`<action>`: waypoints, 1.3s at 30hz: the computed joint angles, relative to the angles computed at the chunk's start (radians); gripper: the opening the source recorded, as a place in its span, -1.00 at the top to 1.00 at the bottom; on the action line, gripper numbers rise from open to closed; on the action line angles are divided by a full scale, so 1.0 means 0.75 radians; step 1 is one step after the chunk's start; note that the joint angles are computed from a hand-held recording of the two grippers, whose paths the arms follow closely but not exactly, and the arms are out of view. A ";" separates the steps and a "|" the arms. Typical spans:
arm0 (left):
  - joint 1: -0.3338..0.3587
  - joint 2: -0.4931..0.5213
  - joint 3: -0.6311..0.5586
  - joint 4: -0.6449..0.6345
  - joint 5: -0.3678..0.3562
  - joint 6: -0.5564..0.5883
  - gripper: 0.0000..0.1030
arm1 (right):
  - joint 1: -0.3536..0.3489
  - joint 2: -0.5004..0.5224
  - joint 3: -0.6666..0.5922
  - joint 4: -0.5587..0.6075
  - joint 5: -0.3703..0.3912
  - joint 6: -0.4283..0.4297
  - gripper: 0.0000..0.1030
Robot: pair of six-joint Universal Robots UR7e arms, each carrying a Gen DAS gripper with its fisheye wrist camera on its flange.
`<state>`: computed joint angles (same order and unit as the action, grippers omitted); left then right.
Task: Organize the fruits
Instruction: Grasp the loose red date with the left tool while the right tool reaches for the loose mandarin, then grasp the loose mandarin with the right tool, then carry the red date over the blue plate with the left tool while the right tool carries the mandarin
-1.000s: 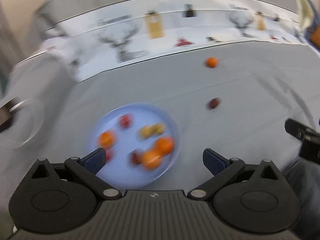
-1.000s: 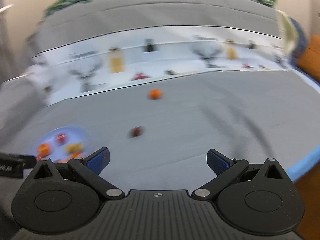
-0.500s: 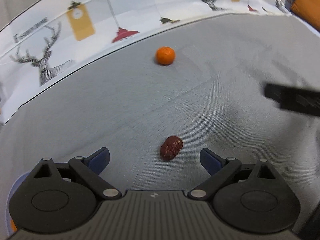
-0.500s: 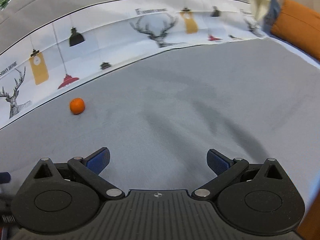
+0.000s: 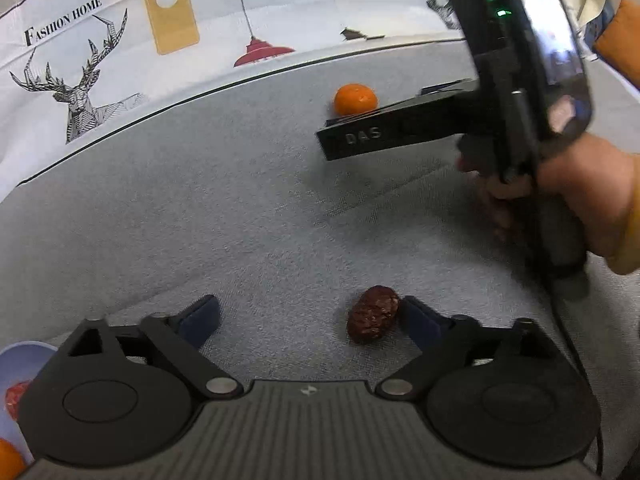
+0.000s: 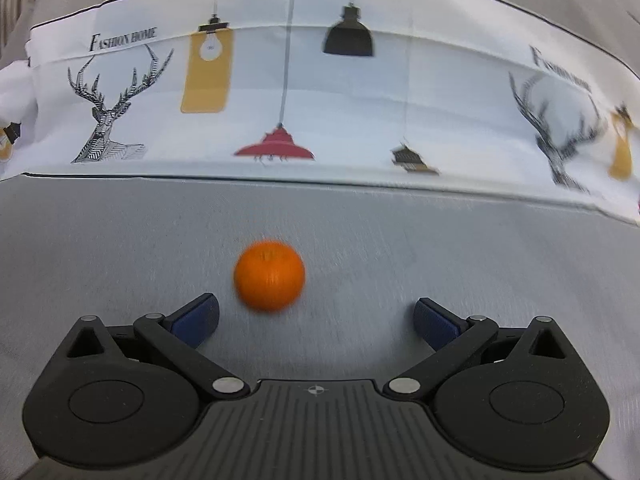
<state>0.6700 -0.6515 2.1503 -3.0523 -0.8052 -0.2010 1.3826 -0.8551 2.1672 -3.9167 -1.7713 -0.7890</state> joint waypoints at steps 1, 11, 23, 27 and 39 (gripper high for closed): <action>-0.001 -0.006 0.012 -0.038 -0.024 0.022 -0.28 | -0.011 -0.006 0.010 0.001 0.042 -0.007 -0.73; -0.063 -0.117 0.022 0.094 -0.023 -0.099 0.55 | 0.000 -0.116 0.175 -0.118 -0.064 0.143 0.34; -0.400 -0.673 0.210 0.746 0.101 -0.549 0.55 | 0.302 -0.469 0.737 -0.586 -0.196 0.328 0.33; -0.554 -0.923 0.261 1.177 0.074 -0.828 0.55 | 0.613 -0.513 0.812 -0.591 -0.427 0.366 0.33; -1.026 -1.517 0.303 2.295 -0.203 -1.623 0.55 | 1.394 -0.728 0.828 0.341 -0.788 1.098 0.32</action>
<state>-0.0995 -1.7894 2.3775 -1.3310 -0.9573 -1.4182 2.4279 -1.4008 2.7884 -3.6608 -2.3625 0.0343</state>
